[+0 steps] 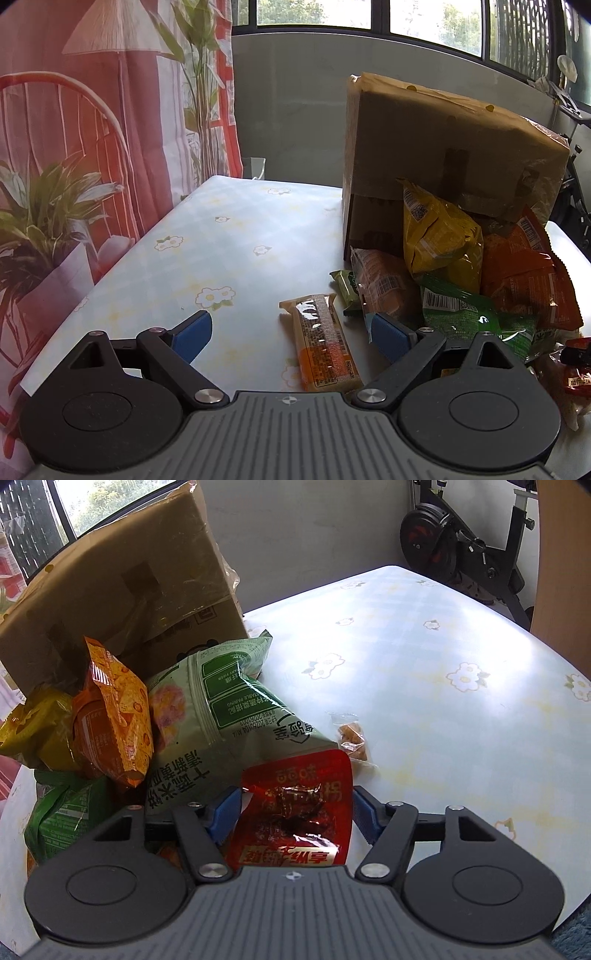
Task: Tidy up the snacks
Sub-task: 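Grasp the red packet with the right tool and lift while left tool approaches orange bar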
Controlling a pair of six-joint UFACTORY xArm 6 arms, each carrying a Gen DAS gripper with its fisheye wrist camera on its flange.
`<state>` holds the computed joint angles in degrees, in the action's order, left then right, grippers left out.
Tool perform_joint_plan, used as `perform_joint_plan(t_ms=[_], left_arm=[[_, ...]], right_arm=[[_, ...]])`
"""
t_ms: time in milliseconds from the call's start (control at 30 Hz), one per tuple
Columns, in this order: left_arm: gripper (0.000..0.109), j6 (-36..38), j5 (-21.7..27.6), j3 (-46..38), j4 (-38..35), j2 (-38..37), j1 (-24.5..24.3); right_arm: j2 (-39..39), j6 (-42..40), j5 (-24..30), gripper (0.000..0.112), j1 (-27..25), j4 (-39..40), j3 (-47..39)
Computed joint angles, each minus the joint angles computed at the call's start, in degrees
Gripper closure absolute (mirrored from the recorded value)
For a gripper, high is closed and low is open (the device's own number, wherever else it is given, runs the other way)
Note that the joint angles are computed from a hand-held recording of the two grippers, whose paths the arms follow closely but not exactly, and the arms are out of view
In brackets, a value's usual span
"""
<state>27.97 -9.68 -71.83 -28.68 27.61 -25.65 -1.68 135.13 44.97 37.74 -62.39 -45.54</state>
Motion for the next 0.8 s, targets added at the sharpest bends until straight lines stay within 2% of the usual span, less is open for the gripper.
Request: perform_joint_plan(t_ms=[133, 200, 333, 433, 467, 500, 567, 667, 800], left_arm=[[0.014, -4.97, -0.32, 0.91, 5.94, -0.19, 0.68], [0.014, -4.97, -0.42, 1.07, 5.93, -0.21, 0.7], [0.014, 2.41, 0.13, 0.27, -2.36, -0.12, -0.35], [0.014, 2.2, 0.25, 0.23, -2.09, -0.12, -0.32], [0.014, -0.6, 0.08, 0.68, 0.83, -0.26, 0.04], [0.014, -2.71, -0.05, 1.05, 3.18, -0.36, 0.33], [0.014, -2.65, -0.05, 1.07, 3.1, -0.37, 0.32], [0.014, 0.57, 0.16, 0.67, -0.58, -0.32, -0.24], [0.014, 1.77, 0.27, 0.54, -2.07, -0.24, -0.4]], right_arm=[[0.15, 1.06, -0.69, 0.052, 0.27, -1.32, 0.46], [0.72, 0.59, 0.66, 0.052, 1.02, -2.3, 0.06], [2.44, -4.49, 4.2, 0.052, 2.38, -1.16, -2.05], [4.81, -11.19, 8.58, 0.048, 3.59, -0.18, -4.82], [5.52, -12.62, 9.66, 0.047, 3.93, -0.33, -5.51], [5.72, -13.21, 9.82, 0.047, 4.02, -0.69, -5.62], [5.98, -13.14, 9.21, 0.047, 3.79, -1.44, -5.53], [6.2, -12.8, 8.68, 0.047, 3.61, -2.12, -5.46], [5.83, -12.2, 7.71, 0.05, 3.29, -3.93, -4.56]])
